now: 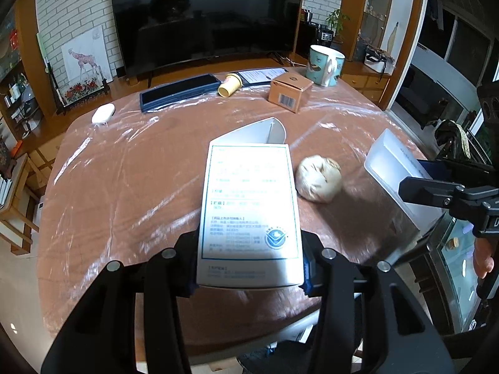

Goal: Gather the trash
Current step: 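Lift the white box and white lid and carry both toward the black bin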

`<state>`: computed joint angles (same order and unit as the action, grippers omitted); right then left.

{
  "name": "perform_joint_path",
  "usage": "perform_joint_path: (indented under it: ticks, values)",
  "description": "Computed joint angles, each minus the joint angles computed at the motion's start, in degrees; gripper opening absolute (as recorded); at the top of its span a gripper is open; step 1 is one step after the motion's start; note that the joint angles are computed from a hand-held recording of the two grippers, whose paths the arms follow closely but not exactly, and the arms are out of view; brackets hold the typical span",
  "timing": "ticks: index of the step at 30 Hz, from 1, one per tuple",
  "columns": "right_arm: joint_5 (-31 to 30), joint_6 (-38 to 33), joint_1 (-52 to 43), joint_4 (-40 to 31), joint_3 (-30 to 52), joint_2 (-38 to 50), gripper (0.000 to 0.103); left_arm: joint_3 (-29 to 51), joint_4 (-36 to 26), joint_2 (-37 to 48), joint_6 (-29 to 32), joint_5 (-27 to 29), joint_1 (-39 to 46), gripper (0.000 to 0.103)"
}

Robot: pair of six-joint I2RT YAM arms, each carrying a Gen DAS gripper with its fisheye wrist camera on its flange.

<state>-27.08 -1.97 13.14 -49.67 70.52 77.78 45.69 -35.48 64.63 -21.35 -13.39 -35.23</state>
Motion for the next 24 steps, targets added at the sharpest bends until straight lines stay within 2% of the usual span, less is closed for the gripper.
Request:
perform_joint_path:
  ticks: [24]
  values:
    - [-3.0, -3.2, -0.6, -9.3, -8.8, -14.0, 0.056, -3.8, -9.9, -6.5, -16.5, -8.5, -19.7, 0.047]
